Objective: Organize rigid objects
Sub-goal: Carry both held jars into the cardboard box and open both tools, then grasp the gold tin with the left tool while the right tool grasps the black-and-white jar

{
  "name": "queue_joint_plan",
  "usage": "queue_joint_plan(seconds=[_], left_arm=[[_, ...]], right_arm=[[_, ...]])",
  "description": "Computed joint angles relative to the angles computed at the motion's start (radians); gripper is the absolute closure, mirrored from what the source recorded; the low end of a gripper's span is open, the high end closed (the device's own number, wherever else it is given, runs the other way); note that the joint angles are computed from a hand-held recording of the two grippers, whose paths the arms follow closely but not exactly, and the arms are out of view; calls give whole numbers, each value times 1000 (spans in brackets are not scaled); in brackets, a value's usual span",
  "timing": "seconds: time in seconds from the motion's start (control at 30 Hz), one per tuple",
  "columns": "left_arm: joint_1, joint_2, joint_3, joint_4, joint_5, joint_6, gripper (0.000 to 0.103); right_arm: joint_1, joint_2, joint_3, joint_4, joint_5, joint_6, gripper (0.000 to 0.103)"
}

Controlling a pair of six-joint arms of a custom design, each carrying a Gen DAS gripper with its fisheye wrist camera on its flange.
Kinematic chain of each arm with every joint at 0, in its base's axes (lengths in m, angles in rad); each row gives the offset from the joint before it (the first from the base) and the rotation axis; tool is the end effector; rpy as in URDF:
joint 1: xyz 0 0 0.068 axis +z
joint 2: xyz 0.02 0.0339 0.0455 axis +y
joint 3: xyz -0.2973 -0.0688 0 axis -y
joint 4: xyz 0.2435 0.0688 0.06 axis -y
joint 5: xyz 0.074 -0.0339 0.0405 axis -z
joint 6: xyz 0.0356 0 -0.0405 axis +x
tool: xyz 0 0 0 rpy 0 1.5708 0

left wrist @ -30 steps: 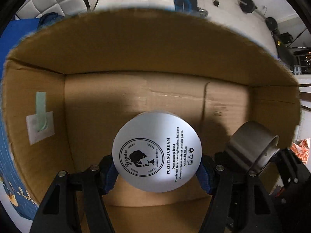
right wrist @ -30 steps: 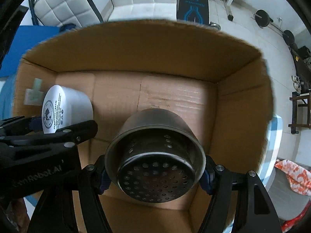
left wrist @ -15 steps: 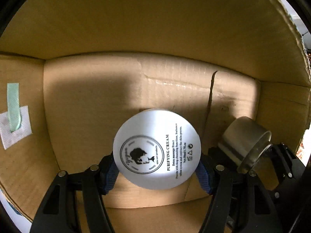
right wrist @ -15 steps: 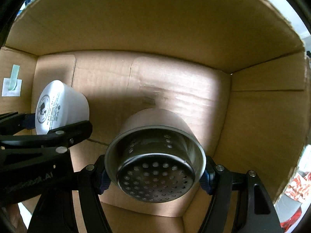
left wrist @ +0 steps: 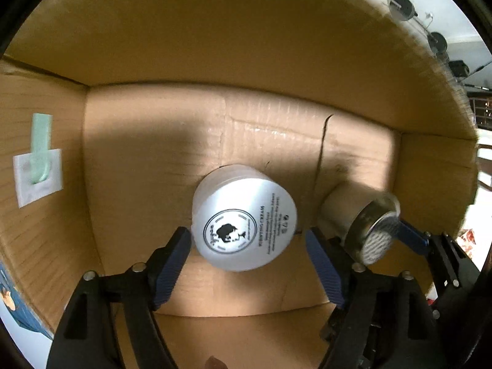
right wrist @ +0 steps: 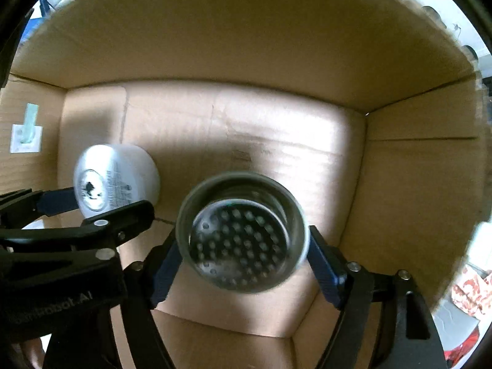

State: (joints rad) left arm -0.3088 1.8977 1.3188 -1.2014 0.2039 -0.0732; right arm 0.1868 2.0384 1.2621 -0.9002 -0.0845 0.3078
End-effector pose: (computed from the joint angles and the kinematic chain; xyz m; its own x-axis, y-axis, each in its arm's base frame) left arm 0.3117 -0.1070 0.2056 -0.9482 0.2273 0.2219 0.1887 0.9650 -0.1823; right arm 0.3514 0.0695 0.1422 -0.9846 0.1211 0.1260 0.1280 0.9906 0.0480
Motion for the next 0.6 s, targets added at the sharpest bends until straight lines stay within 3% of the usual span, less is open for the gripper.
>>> queue_joint_plan(seconds=[0.13, 0.2, 0.37, 0.6], left_arm=[[0, -87, -10, -24, -35, 1, 10], [1, -140, -26, -37, -52, 0, 3], [-4, -260, -43, -63, -69, -39, 2], [-26, -441, -108, -94, -96, -60, 2]], right_arm=[[5, -47, 6, -45, 7, 7, 21], [18, -71, 25, -86, 19, 24, 10], [35, -202, -66, -85, 14, 97, 0], [108, -391, -177, -103, 29, 206, 0]])
